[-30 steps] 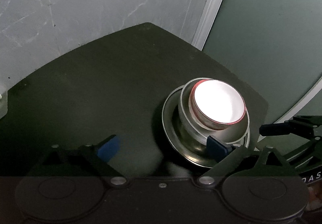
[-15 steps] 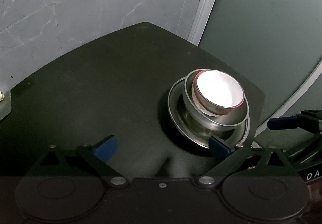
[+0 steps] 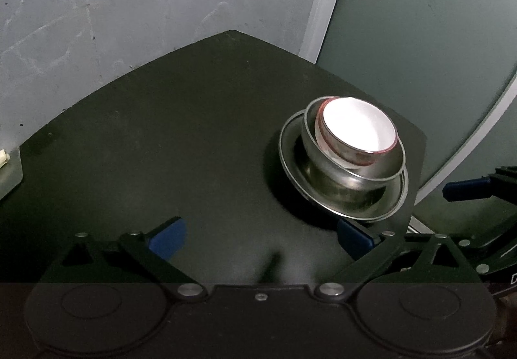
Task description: Organize plates and bowls
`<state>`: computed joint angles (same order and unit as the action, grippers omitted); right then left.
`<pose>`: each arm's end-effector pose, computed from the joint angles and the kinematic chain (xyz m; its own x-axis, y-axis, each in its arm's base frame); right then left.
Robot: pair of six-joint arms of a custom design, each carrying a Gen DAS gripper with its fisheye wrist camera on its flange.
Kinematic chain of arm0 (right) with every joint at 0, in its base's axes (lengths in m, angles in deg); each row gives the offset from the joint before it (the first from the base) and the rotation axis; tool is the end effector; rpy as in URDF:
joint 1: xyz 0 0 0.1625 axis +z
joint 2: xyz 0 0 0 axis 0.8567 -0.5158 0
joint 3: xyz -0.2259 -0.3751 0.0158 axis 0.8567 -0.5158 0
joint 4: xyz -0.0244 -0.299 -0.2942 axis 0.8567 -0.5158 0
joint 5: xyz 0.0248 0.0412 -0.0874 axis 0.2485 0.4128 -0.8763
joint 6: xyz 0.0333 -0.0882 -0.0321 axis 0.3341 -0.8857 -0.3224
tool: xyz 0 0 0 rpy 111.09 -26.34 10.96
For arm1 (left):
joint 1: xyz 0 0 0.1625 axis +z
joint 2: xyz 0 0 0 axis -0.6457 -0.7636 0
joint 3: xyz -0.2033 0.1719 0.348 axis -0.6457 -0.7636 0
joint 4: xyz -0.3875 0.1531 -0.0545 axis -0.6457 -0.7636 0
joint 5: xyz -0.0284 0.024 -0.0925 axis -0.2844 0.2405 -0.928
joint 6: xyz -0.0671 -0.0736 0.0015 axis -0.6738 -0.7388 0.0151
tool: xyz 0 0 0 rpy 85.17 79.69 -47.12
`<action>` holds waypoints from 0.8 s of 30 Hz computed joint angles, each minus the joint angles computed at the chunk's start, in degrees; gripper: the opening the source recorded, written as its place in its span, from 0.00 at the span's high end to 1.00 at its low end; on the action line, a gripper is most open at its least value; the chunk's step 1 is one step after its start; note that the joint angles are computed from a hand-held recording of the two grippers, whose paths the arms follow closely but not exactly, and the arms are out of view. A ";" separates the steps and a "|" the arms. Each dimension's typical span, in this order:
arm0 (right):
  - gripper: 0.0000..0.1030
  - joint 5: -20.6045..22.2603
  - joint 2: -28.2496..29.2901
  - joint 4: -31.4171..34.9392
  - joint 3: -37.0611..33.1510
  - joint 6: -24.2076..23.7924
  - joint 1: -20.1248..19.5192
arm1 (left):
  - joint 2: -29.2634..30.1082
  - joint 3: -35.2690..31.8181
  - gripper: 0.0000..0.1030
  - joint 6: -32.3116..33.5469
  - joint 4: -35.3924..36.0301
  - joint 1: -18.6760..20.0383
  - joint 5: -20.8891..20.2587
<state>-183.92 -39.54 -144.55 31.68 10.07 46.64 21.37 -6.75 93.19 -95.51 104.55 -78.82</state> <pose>0.2547 -0.7088 0.2028 -0.7453 0.4627 0.4801 -0.0217 0.7028 -0.7111 -0.2321 -0.8443 0.1648 -0.4891 0.8140 -0.3133 0.8643 0.5007 -0.0486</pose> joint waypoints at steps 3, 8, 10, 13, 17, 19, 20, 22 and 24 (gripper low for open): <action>0.01 -0.36 0.16 0.68 0.04 1.26 0.26 | -0.30 0.23 0.03 0.84 0.33 0.27 -0.28; 0.01 -0.82 0.21 2.19 0.19 3.17 0.64 | -0.97 0.77 0.03 1.26 0.70 0.64 0.15; 0.01 -0.89 0.07 2.84 0.38 3.88 0.76 | -1.34 1.07 0.03 1.26 0.92 0.80 0.37; 0.01 -1.07 -0.12 3.53 0.75 4.78 0.93 | -1.87 1.55 0.03 1.55 1.26 0.97 0.67; 0.01 -1.47 -0.37 4.31 1.17 5.98 1.15 | -2.39 2.04 0.03 1.95 1.53 1.05 0.78; 0.01 -1.81 -0.52 4.61 1.38 6.68 1.30 | -2.47 2.00 0.03 2.29 1.72 1.14 0.66; 0.01 -1.94 -0.61 4.53 1.60 6.88 1.36 | -2.50 2.03 0.03 2.42 1.69 1.14 0.59; 0.01 -2.22 -0.89 4.55 2.11 7.64 1.52 | -2.62 1.99 0.03 2.64 1.91 1.18 0.36; 0.01 -2.46 -1.13 4.56 2.56 8.18 1.60 | -2.66 2.05 0.03 2.83 2.12 1.15 0.26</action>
